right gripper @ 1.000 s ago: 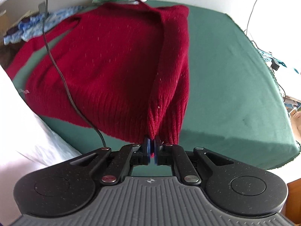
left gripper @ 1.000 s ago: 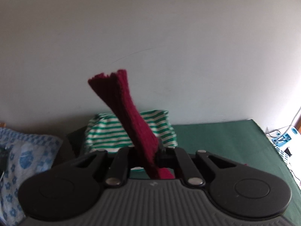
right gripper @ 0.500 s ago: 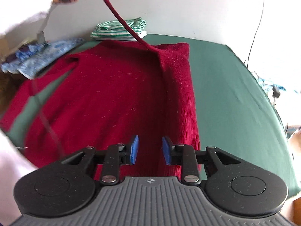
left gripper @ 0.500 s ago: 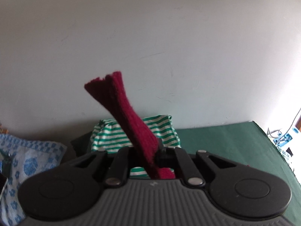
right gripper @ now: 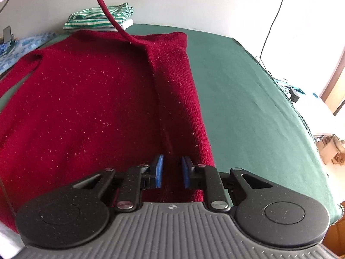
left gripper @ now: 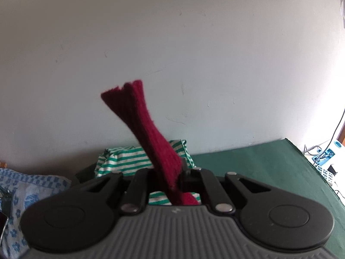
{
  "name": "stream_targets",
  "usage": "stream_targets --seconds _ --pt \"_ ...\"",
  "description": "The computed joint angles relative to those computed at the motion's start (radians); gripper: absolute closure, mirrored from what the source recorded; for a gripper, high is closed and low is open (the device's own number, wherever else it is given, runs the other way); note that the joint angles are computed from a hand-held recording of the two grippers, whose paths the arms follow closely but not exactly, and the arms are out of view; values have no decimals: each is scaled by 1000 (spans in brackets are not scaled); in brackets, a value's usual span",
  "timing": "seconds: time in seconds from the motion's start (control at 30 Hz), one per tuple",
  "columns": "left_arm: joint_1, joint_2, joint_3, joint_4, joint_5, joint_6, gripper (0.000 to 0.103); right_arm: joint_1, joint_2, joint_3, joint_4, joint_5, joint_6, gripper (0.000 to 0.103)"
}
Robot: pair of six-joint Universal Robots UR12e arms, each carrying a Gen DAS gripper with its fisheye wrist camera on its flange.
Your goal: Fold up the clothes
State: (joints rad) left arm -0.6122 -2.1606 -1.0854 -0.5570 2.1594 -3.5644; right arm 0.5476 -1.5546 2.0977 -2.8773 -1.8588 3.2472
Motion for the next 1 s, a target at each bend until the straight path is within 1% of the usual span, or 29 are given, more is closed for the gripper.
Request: stream_targets --seconds 0.03,0.07,0.1,0.2,0.23,0.3,0.33,0.4,0.43,0.47,0.5,0.53,0.57,0.6,0.63,0.67,0.7,0.73,0.77,0.8,0.87,0.9,0.93,0.97,1.0 --pt "-1 -2 1 0 3 3 98 -2 -6 -4 16 5 22 98" --pt "-1 -3 3 -6 6 3 98 -10 -14 -6 23 29 57 98" --pt "-1 -3 5 -14 8 3 98 -21 -21 -3 10 76 87 98" --pt "1 10 -22 40 3 9 98 -36 -47 8 -37 182 127 98" --pt "0 15 -34 55 14 12 98 -41 -53 11 -49 216 139 98" --pt "-1 23 -57 80 33 18 98 -49 -59 17 -28 269 140 97" --pt "-1 26 -67 72 41 14 98 -53 -58 19 -4 292 132 97" --pt "1 30 -85 45 55 5 98 -52 -53 27 16 293 127 95" --pt "2 31 -93 26 60 1 98 -52 -53 37 -1 297 131 92" --pt "3 31 -100 7 65 -3 98 -55 -60 46 -20 310 139 81" --pt "4 31 -106 -12 70 -7 98 -60 -71 47 -11 326 156 75" --pt "5 33 -113 -20 74 -20 98 -65 -83 54 -21 340 172 71" --pt "7 35 -121 -26 78 -33 98 -68 -99 66 -37 344 183 71" --pt "9 36 -128 -33 81 -46 98 -65 -117 75 -34 329 193 71" --pt "11 38 -135 -39 85 -59 98 -62 -133 81 -13 310 210 71" --pt "13 40 -142 -46 88 -72 98 -63 -146 87 15 309 230 71" --pt "15 37 -142 -50 92 -76 98 -64 -158 92 43 314 248 71" --pt "16 34 -140 -53 96 -78 98 -69 -167 98 68 336 256 71" --pt "18 30 -136 -58 100 -79 98 -66 -168 100 86 339 252 72" --pt "20 26 -131 -63 104 -80 98 -53 -164 95 93 311 239 78" --pt "21 25 -128 -65 101 -91 98 -31 -157 84 111 264 222 85" --pt "25 25 -123 -64 98 -89 98 -36 -165 79 131 284 237 86" --pt "29 26 -117 -62 96 -86 98 -50 -175 84 128 322 253 86" --pt "26 30 -122 -56 99 -84 98 -59 -187 89 127 350 268 82" --pt "23 29 -117 -55 100 -81 98 -55 -198 94 133 342 277 79"
